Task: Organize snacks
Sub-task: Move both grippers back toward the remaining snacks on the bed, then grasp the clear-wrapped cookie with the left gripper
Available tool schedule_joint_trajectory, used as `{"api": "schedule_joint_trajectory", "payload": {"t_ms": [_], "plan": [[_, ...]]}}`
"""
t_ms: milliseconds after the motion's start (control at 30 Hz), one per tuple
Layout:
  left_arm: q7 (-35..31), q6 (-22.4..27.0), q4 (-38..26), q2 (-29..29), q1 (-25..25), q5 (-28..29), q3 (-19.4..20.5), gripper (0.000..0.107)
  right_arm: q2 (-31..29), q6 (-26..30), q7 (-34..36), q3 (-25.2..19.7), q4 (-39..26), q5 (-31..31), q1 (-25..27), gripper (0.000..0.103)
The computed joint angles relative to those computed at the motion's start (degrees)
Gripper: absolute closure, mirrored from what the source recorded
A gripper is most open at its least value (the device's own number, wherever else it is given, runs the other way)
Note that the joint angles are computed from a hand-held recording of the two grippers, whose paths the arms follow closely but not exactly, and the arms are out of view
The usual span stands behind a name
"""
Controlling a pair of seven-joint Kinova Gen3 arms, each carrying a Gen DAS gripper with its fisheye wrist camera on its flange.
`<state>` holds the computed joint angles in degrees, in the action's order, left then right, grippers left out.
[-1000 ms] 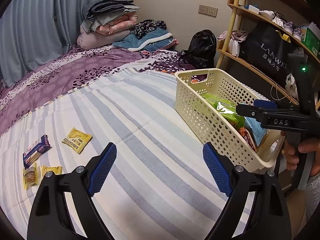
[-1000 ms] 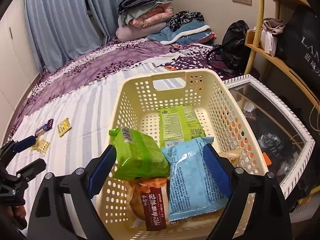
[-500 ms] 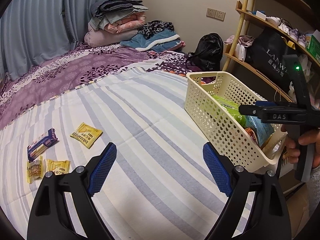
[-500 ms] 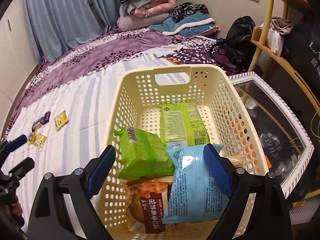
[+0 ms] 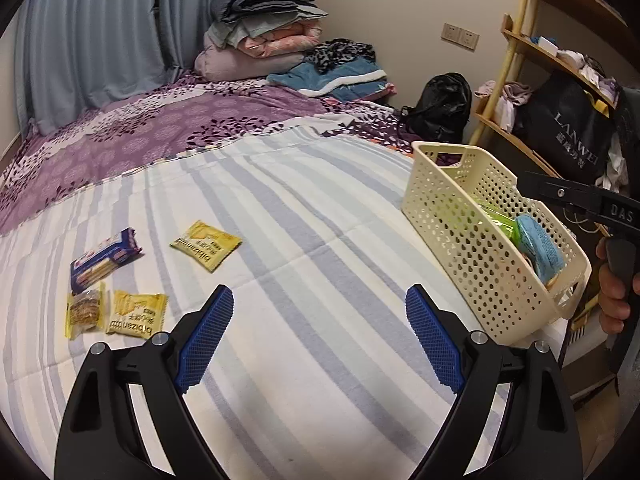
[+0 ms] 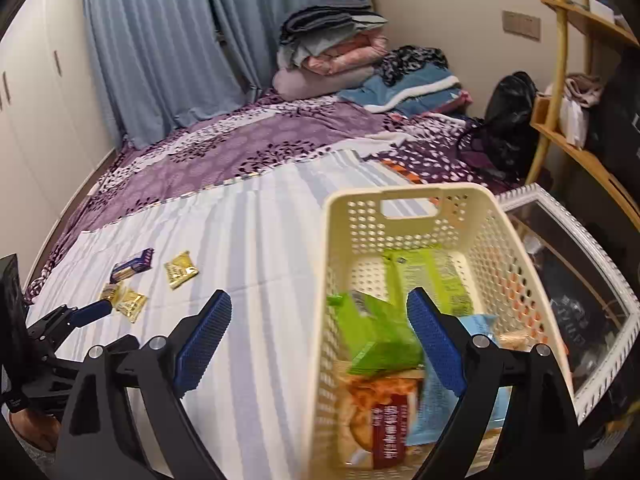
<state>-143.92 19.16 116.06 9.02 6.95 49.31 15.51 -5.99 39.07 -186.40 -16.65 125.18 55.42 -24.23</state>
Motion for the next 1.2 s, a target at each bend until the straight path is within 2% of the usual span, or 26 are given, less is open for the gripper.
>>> {"api": "schedule_joint_trajectory", "payload": {"t_ms": [133, 433, 533, 633, 733, 967, 1200], "plan": [[-2.2, 0.3, 0.8, -0.3, -2.1, 2.3, -0.7, 0.018, 1.9, -0.6, -2.2, -0.9, -1.1, 2.6, -1.5, 0.014], [-7.1, 1.2, 2.8, -0.8, -6.8, 7.5, -4.4, 0.018, 6.8, -4.5, -4.6, 1.0, -3.5, 5.0, -6.4, 0.014], [-7.7, 1.3, 3.2, -0.6, -8.1, 8.2, -5.7, 0.018, 8.3, -5.8, -5.6, 1.9, -4.0, 5.7, -7.9, 0.009], [-7.3, 1.0, 3.5, 0.0, -9.5, 8.5, -6.6, 0.009, 9.9, -7.3, -5.1, 2.9, -4.8, 5.5, -9.1, 0.005], [-7.3, 1.4, 3.6, 0.8, -11.3, 9.0, -7.4, 0.008, 11.9, -8.3, -3.1, 3.8, -5.7, 4.4, -10.4, 0.005], [-2.4, -0.9, 2.9, 3.1, -13.8, 4.9, -7.5, 0.008, 15.0, -11.4, -0.7, 7.1, -7.0, 3.4, -13.0, 0.005], [9.7, -2.9, -1.2, 7.8, -12.9, -5.3, -8.9, 0.008, 17.3, -15.2, 0.3, 10.0, -7.6, 2.6, -14.2, 0.005]]}}
